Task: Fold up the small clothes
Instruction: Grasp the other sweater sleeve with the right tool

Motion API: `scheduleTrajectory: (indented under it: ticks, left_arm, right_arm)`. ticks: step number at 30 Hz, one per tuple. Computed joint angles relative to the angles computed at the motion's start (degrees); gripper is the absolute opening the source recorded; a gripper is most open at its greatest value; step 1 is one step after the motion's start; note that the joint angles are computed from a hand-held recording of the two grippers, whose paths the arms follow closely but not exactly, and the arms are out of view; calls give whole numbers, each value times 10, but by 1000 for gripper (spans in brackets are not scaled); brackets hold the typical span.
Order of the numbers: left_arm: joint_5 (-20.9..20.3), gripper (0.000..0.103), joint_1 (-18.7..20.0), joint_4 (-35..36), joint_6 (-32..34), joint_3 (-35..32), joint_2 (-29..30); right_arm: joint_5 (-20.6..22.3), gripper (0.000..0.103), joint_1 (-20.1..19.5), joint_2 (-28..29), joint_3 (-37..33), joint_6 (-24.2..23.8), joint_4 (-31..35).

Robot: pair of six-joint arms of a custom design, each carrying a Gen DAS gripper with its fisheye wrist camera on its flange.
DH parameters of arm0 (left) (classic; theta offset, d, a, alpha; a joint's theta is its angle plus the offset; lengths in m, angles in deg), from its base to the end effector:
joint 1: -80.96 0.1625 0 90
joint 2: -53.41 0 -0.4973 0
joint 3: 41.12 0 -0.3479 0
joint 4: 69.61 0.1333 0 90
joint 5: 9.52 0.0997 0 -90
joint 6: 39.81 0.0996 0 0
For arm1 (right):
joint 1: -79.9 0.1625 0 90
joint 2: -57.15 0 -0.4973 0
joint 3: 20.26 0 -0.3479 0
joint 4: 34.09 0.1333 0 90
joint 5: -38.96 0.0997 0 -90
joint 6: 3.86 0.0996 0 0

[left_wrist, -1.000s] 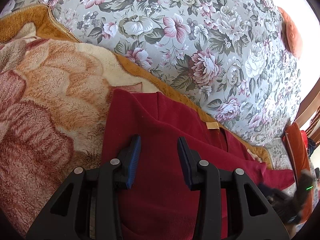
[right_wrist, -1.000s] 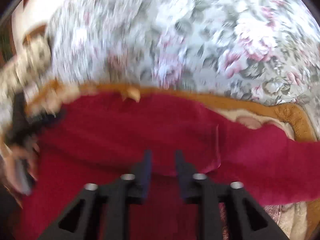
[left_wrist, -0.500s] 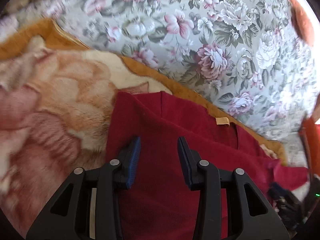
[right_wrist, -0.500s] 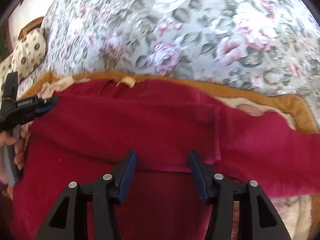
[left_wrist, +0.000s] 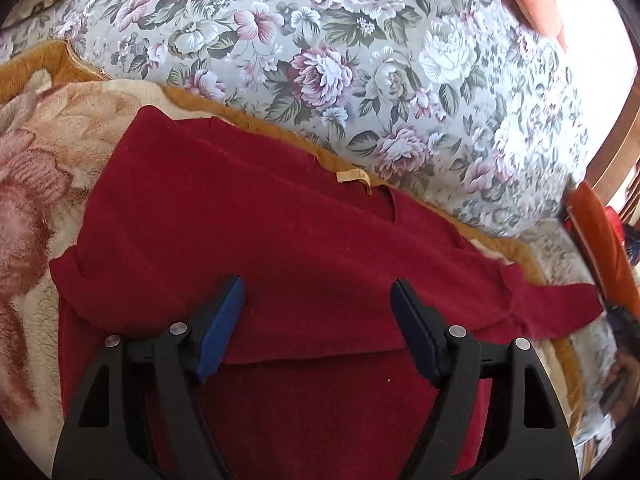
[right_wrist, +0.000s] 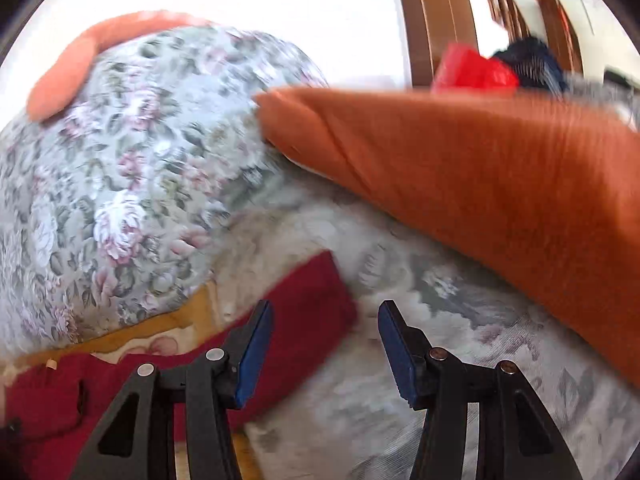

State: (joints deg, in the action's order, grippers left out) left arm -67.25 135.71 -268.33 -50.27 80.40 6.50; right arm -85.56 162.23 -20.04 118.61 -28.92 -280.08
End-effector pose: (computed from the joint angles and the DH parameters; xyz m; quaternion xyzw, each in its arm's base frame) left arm -0.1720 -0.5664 0.1764 0.1175 0.9145 -0.3628 0.1354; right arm 0.0295 -0.3568 0.4467 -0.1169 -0.6748 0.6150 0.3909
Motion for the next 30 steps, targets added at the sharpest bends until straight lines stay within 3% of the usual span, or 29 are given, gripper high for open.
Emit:
scheduleTrajectory:
  ticks: [2,5,7,9,14,18,22,25,30]
  left_arm:
    - [14,75,-5,0,4,2,3]
    - [25,76,-9,3,8,-4,11]
    - [20,77,-6,-1,10,-3,11]
    - [16,77,-4,-1,11,-5,11]
    - [17,78,-5,-2,14,-4,12]
    - [18,78,-5,-3,15,-4,13]
    - [18,78,-5,-7,17,-4,15]
    - [19,78,-4,-6,18,-5,15]
    - [21,78,-4,-8,21,-5,17]
  right_arm:
    - [41,53,-29,-18,5,37,48]
    - [86,53,-49,-22,0,34,47]
    - [143,53,-75,-30,8,61,46]
    - [161,52,-80,-31,7,67,46]
    - [233,25,-106,-54,31,109,90]
    - [250,18,-118,-51,39,143,66]
    - [201,10,-95,-45,22,160,83]
    - [220,6,-73,-27,27,178,63]
    - [240,6,41,93,-15,94,89]
